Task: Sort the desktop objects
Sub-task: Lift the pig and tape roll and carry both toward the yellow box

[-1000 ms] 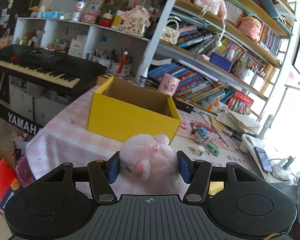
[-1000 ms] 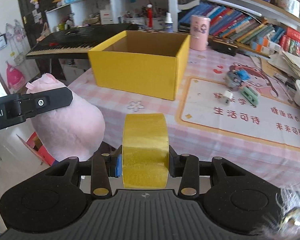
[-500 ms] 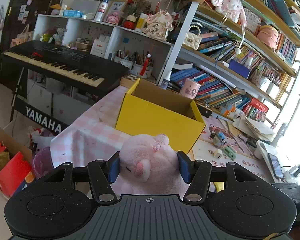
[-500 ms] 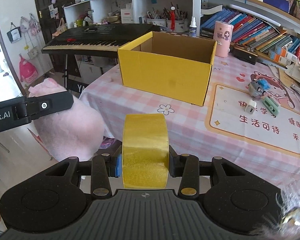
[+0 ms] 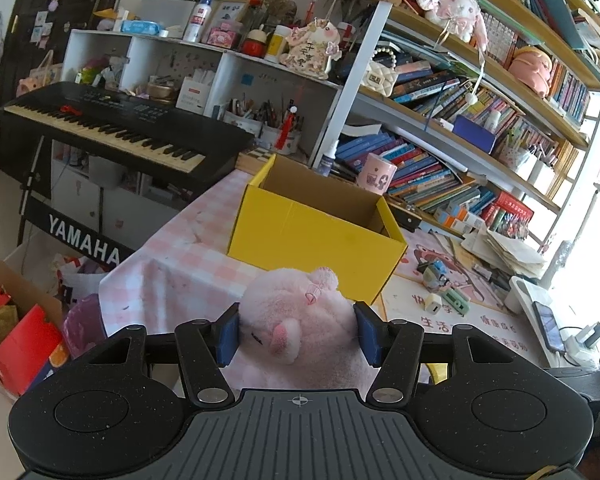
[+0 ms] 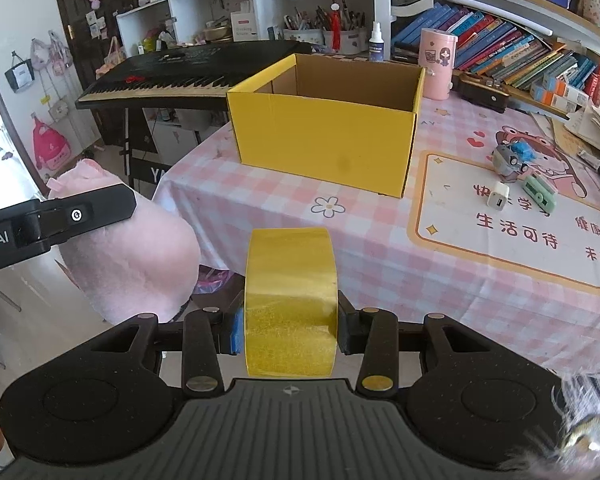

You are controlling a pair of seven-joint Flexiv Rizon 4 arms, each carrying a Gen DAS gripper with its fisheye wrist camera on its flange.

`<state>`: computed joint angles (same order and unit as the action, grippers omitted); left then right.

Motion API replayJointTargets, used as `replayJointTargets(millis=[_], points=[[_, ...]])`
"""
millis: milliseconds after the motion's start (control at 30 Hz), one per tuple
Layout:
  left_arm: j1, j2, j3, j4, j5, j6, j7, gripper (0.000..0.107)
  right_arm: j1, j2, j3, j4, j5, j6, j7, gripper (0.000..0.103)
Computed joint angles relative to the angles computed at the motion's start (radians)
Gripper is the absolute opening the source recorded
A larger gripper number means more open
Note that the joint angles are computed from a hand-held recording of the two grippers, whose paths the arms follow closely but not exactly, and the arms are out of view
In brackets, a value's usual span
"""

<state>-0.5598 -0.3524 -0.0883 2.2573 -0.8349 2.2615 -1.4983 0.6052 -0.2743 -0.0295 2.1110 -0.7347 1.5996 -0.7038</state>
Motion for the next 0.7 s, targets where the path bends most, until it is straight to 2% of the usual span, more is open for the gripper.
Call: replayJointTargets(millis=[100, 300, 567, 700], points=[[0.001, 0.006, -0.001, 0.0, 0.007, -0.012, 0.002, 0.057, -0.002, 0.0, 0.001, -0.002, 0.006, -0.003, 0.004, 0.039], [-0.01, 0.009, 0.002, 0.001, -0.008, -0.007, 0.025, 0.057, -0.05, -0.009, 0.079, -0.018, 0.085, -0.031, -0.059, 0.039], [-0.005, -0.006, 0.002, -0.019, -0.018, -0.001, 0.037, 0.057, -0.032, -0.02, 0.062, -0.03, 0.1, -0.021, -0.085, 0.039], [-0.008, -0.02, 0.006, -0.041, -0.035, 0.002, 0.059, 0.057, -0.052, -0.034, 0.092, -0.053, 0.146, -0.036, -0.113, 0.039]])
